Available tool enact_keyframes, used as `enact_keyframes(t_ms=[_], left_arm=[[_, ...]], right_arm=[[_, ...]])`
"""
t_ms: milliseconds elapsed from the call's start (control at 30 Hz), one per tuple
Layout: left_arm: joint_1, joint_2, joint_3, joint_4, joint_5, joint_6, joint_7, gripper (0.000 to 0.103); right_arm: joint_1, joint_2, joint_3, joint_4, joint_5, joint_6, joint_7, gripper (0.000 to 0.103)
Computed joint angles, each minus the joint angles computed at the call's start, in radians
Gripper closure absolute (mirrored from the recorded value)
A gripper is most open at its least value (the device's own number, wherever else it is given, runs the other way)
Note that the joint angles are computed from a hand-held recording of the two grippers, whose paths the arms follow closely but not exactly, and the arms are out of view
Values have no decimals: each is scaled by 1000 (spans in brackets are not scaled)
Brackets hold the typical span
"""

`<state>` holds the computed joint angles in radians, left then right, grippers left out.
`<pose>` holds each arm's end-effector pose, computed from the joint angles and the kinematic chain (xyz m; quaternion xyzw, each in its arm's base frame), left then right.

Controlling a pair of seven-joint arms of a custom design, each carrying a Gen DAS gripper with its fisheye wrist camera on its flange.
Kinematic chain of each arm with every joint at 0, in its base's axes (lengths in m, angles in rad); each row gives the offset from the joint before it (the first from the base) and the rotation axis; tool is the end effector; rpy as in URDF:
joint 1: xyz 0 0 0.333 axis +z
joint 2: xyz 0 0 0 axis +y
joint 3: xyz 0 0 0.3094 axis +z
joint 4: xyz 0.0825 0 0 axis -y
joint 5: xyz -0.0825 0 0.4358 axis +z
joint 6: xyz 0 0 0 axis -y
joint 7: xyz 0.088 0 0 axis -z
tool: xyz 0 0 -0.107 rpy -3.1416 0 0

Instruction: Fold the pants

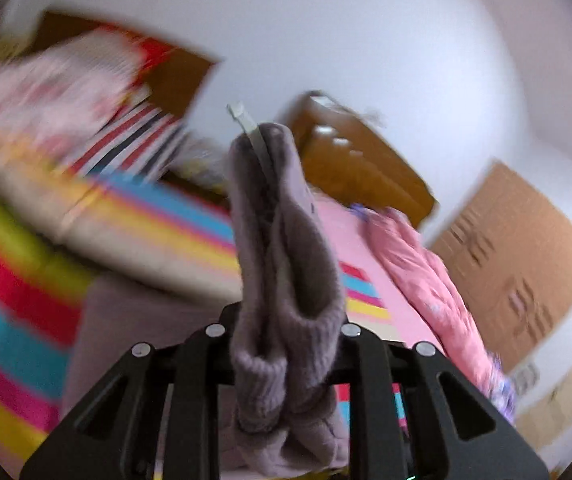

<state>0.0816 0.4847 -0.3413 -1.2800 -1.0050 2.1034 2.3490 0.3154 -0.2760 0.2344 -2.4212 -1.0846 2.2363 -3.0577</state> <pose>0.7578 -0.1802 0.5378 0.4019 -0.7409 0.5232 0.1256 0.4505 0.2448 0.3983 -0.4854 0.7516 -0.4162 0.1622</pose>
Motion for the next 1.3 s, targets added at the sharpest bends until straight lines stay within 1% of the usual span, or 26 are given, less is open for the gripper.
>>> enact_keyframes(t_ms=[33,100,133,200,233,333,467,533,600,633,700,733,767,800,833,867,900,933,967,1033,1067,1133,1200,1233,1267,1300], left_arm=[[0,28,16,7,16,-2,-40,82],[-16,108,61,17,113,10,-151,82],[-4,131,54,11,119,8,-163,82],[78,153,-9,-31,7,-7,-83,82],[87,148,-16,-40,-4,-5,-67,82],[71,123,-15,-47,17,29,-39,82],[79,47,-22,-102,-15,61,30,82],[77,33,-8,-122,-21,63,44,82],[51,59,17,-111,21,70,-8,81],[50,87,23,-106,29,63,-29,81],[99,114,-21,-109,-67,39,38,77],[116,121,-30,-109,-96,20,53,75],[117,123,-30,-106,-103,16,59,69],[117,114,-29,-113,-108,19,69,56],[125,97,-39,-132,-116,39,82,47],[120,44,-27,-187,-148,98,106,29],[116,-21,-22,-257,-193,200,142,22],[112,-63,-18,-299,-235,257,183,22],[123,-122,-20,-353,-304,292,265,22],[123,-208,-11,-421,-387,310,382,19],[116,-255,-7,-455,-411,312,458,16],[83,-305,6,-489,-391,303,532,15],[38,-315,17,-499,-350,321,571,14],[13,-309,26,-498,-313,336,571,14],[-20,-302,35,-501,-244,366,530,14],[-50,-286,50,-500,-175,388,473,14]], right_arm=[[-1,0,4,-4,-18,-1,11,12],[-1,0,3,-7,-29,2,15,12],[-1,-1,2,-8,-29,0,12,12],[0,-1,2,-9,-34,-4,3,11],[2,0,3,-8,-34,-8,1,11],[6,0,0,-2,-15,-13,-10,11],[21,16,18,27,-13,-79,-29,11],[26,21,7,24,-10,-66,-43,11],[23,8,0,3,-28,-36,-19,11],[20,1,-5,-5,-29,-20,-16,11],[16,-2,-4,-9,-29,-13,-21,11],[15,-3,-3,-10,-29,-12,-25,11],[14,-8,-6,-12,-21,-5,-31,11],[13,-14,-10,-16,-11,8,-40,11],[12,-35,-21,-33,2,50,-53,11],[9,-66,-28,-60,2,105,-55,11],[2,-117,-40,-106,-11,202,-50,11],[-12,-155,-46,-143,-33,288,-33,11],[-33,-197,-45,-180,-78,373,12,11],[-92,-263,-19,-218,-178,489,134,11],[-127,-273,-9,-213,-230,542,185,11],[-185,-254,13,-176,-306,612,245,11],[-215,-197,21,-113,-360,660,257,11],[-220,-155,27,-70,-400,673,254,11],[-211,-117,29,-37,-427,673,247,11],[-197,-80,19,-10,-418,684,196,11]])
